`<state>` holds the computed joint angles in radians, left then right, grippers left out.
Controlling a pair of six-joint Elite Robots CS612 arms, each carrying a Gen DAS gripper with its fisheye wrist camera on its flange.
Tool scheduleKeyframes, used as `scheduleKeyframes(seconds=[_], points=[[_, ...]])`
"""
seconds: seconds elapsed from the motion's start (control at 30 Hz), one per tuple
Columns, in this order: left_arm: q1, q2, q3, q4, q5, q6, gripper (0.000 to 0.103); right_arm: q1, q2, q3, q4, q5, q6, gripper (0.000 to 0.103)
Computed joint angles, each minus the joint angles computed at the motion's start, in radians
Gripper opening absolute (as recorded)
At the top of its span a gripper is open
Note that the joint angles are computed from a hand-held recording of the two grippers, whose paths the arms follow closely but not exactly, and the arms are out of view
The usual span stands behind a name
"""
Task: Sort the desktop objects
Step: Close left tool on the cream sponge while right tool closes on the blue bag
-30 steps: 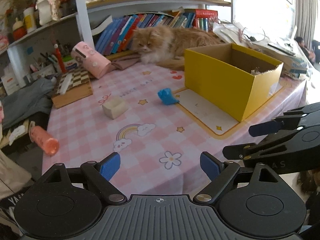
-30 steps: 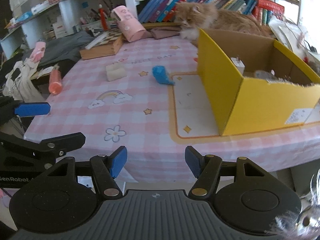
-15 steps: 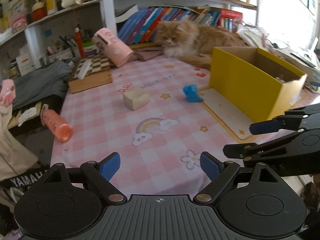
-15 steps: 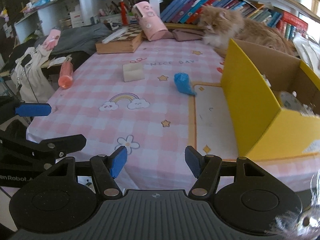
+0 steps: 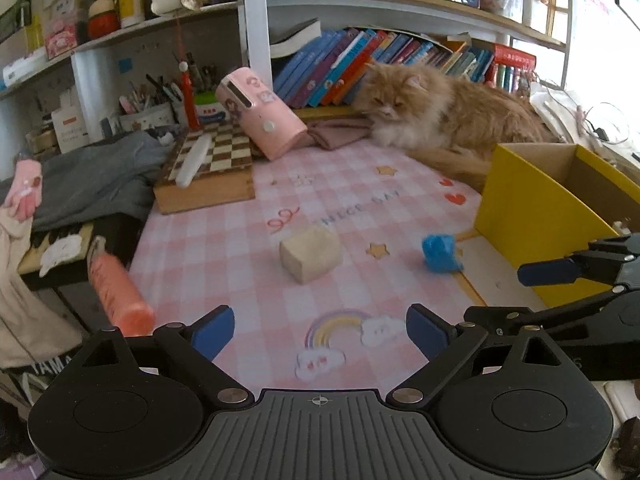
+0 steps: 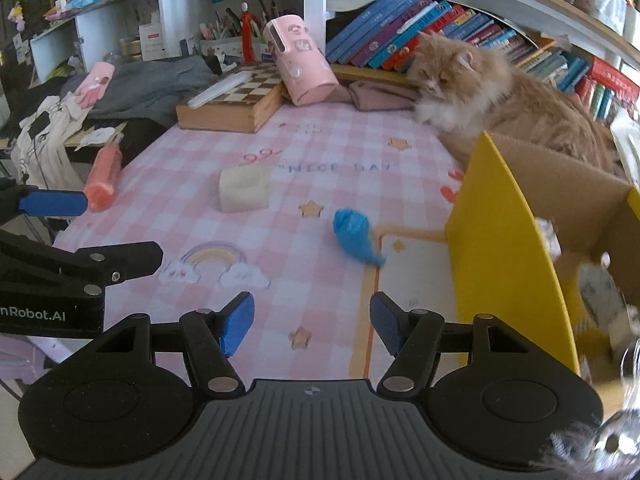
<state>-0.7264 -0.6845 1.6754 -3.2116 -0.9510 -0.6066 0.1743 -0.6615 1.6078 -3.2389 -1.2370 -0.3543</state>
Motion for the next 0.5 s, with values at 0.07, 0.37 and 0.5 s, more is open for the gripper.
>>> scheduleKeyframes(seconds=[0.07,0.37,0.5], points=[[0.007,0.010,-0.021,0.019,0.006,0.004,0.095,0.001,0.011,-0.028,0.020,0.006,-0.005,0.062],[0.038,0.043,-0.096,0.091,-0.003,-0.034,0.095,0.005,0.062,-0.145,0.118,0.006,-0.014,0.066],[0.049,0.059,-0.134,0.138,-0.002,-0.021,0.095,0.005,0.082,-0.195,0.192,0.009,-0.007,0.066]])
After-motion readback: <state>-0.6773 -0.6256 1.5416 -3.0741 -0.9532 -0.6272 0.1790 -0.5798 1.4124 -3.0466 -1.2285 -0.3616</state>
